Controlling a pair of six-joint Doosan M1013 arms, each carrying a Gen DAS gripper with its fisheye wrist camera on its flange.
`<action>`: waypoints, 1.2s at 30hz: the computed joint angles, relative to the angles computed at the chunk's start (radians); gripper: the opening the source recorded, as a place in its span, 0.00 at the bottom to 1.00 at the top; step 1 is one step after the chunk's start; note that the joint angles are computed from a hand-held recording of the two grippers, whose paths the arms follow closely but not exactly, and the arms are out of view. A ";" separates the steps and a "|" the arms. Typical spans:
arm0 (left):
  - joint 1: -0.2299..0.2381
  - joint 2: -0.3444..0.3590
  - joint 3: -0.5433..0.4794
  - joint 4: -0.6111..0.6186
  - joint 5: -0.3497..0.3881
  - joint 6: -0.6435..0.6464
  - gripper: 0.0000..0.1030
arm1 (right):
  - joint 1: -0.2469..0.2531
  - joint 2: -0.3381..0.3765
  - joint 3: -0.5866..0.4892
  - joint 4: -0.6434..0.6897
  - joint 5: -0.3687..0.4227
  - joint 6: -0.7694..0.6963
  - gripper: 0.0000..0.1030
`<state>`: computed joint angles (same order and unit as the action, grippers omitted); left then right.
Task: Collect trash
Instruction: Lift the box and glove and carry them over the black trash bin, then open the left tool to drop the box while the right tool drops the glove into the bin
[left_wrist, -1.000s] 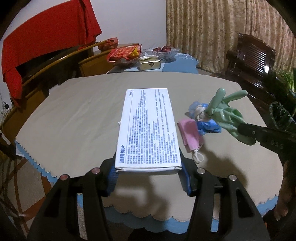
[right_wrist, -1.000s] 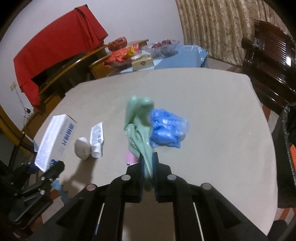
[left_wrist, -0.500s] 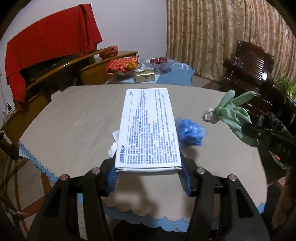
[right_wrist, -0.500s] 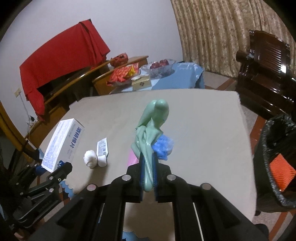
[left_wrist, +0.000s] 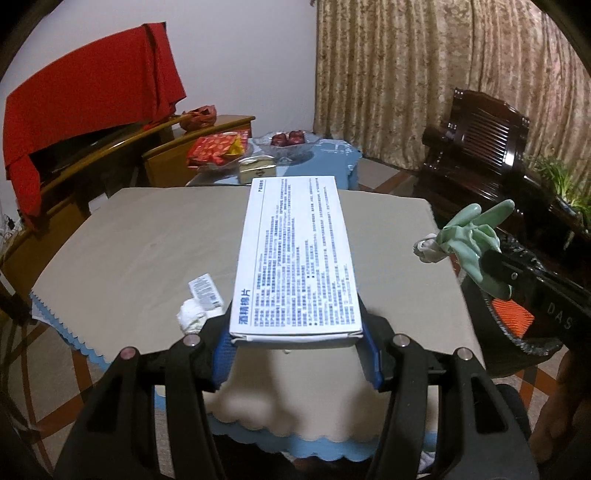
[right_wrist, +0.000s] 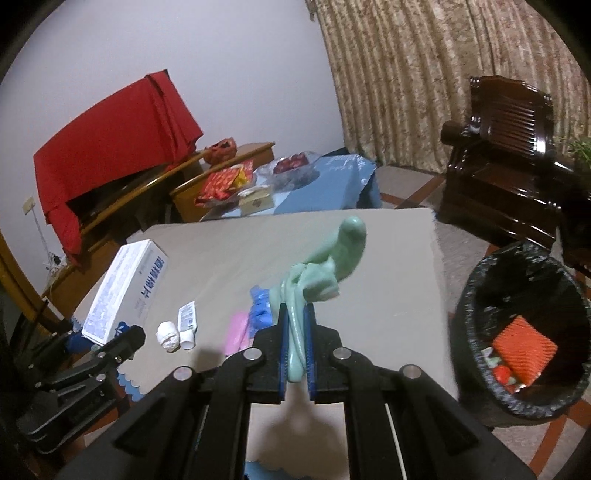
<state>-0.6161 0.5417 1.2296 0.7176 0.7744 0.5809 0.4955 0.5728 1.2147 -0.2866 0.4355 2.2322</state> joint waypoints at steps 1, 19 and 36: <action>-0.004 0.003 -0.007 -0.007 0.003 0.006 0.52 | -0.004 -0.009 0.012 -0.013 -0.007 0.016 0.08; -0.096 0.148 -0.259 -0.178 0.088 0.213 0.52 | -0.091 -0.137 0.182 -0.270 -0.032 0.312 0.07; -0.145 0.399 -0.657 -0.356 0.237 0.431 0.52 | -0.214 -0.153 0.251 -0.255 -0.015 0.340 0.08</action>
